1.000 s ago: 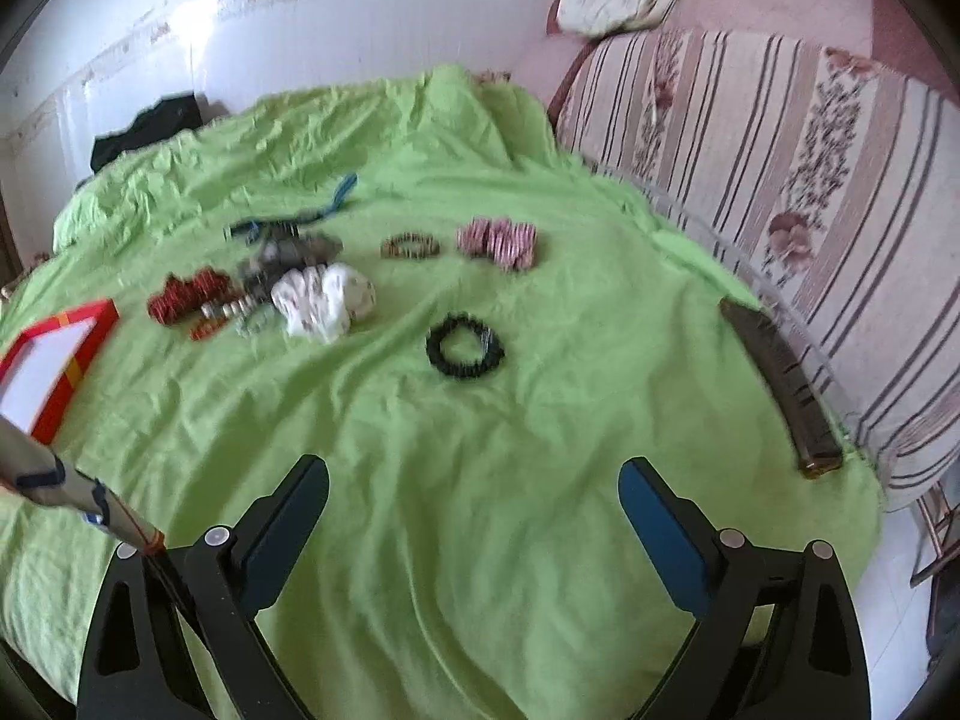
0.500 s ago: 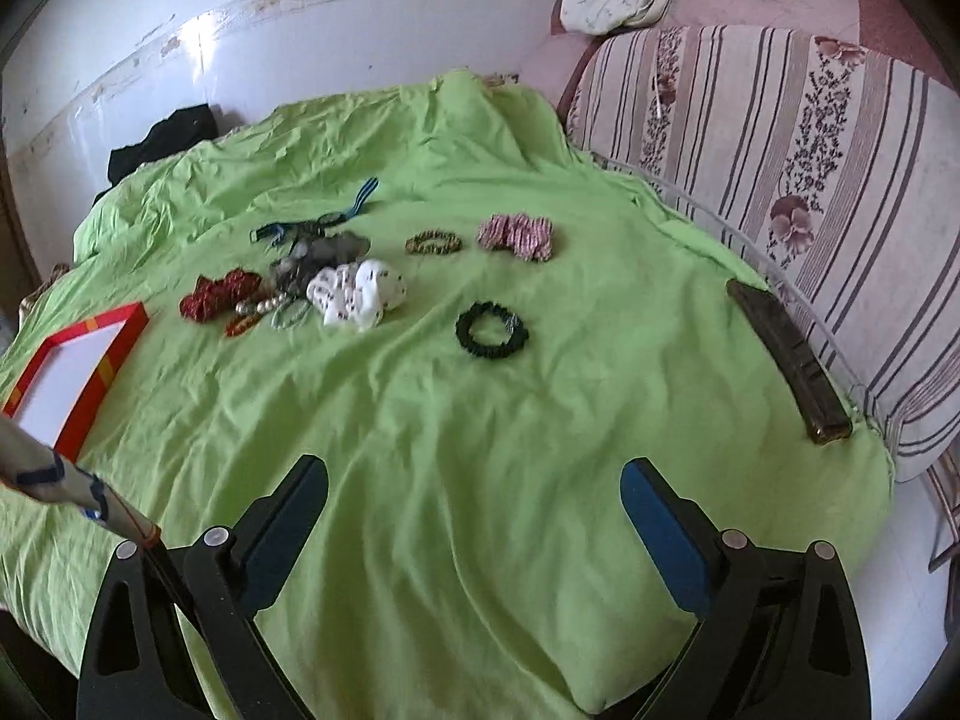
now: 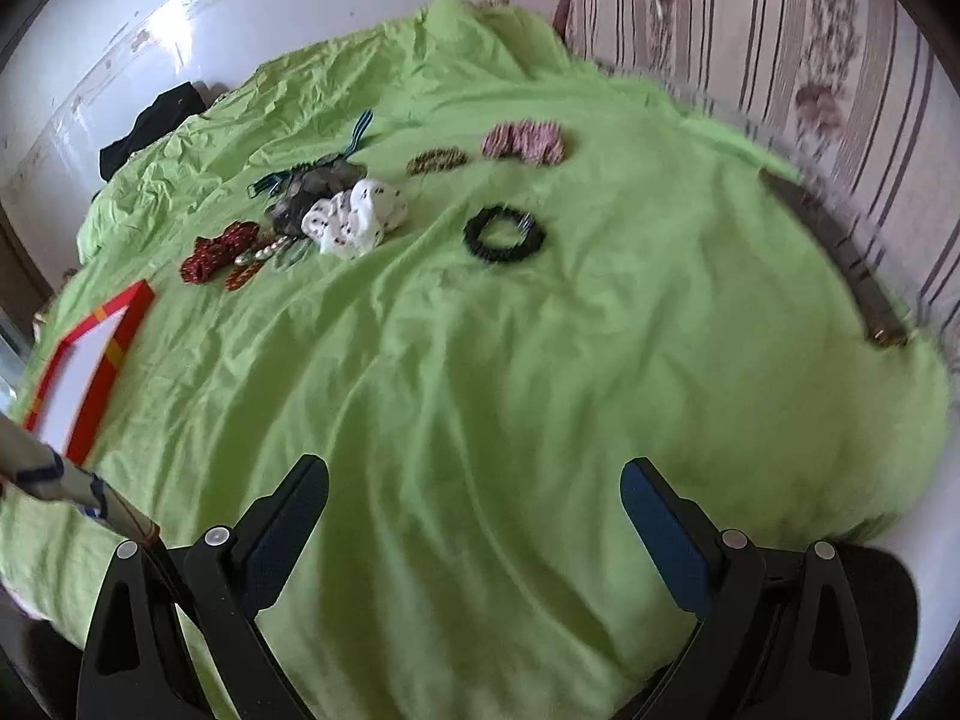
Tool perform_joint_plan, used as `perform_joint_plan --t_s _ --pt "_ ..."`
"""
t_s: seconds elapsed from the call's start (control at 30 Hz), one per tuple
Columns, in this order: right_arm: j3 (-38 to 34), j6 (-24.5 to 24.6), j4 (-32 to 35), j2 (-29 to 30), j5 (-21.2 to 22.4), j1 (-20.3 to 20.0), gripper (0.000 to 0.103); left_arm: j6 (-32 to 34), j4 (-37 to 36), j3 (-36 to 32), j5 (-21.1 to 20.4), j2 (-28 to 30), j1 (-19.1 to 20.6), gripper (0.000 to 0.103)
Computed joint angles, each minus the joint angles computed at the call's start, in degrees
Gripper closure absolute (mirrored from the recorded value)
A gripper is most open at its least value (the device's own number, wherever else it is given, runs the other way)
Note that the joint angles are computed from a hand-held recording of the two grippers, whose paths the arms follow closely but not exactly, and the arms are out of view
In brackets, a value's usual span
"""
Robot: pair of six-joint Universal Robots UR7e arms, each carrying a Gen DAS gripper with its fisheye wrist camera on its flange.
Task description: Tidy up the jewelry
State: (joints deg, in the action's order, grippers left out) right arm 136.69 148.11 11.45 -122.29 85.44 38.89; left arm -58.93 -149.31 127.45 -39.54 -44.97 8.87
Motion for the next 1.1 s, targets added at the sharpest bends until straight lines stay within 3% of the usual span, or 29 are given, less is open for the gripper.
perform_joint_plan --t_s 0.13,0.23,0.33,0.4,0.47,0.53,0.67,0.77,0.9,1.0,1.1 --pt "-2.7 3.3 1.9 1.4 4.2 5.1 0.003 -0.6 0.2 0.0 0.4 -0.3 0.0 0.0" --pt "-3.6 4.7 0.2 1.0 10.7 12.1 0.003 -1.2 0.4 0.3 0.5 -0.8 -0.2 0.0" --pt "-0.7 2.2 -5.8 -4.3 13.4 16.3 0.003 -2.1 0.6 0.9 1.4 -1.4 -0.5 0.0" --pt "2.8 0.4 -9.7 -10.1 8.2 13.8 0.003 -3.6 0.0 1.6 2.6 -1.6 -0.6 0.0" --pt "3.4 -0.1 -10.7 -10.9 4.7 12.2 0.003 -5.8 0.3 1.3 3.0 -1.5 0.2 0.0" --pt "1.6 0.6 -11.2 -6.3 9.9 15.8 0.004 -5.1 -2.7 1.5 3.1 -1.4 0.8 0.0" --pt "1.3 0.1 -14.2 -3.8 15.5 21.5 0.008 -4.1 -3.5 1.2 5.0 -0.7 1.0 0.0" --pt "1.8 -1.3 -16.0 -2.6 18.0 24.5 0.008 -1.8 -6.0 2.1 3.0 -0.9 1.2 0.0" --pt "2.5 -1.6 -16.4 -1.9 17.6 24.2 0.008 -0.6 -6.2 2.3 0.5 -1.0 1.8 0.0" --pt "3.5 -4.1 -20.0 -0.3 20.9 25.7 0.009 -0.1 -7.5 2.6 -1.1 -0.9 2.2 0.0" --pt "4.3 -5.0 -21.5 -0.6 20.4 25.3 0.009 0.4 -8.8 2.9 -2.2 -0.8 2.6 0.0"
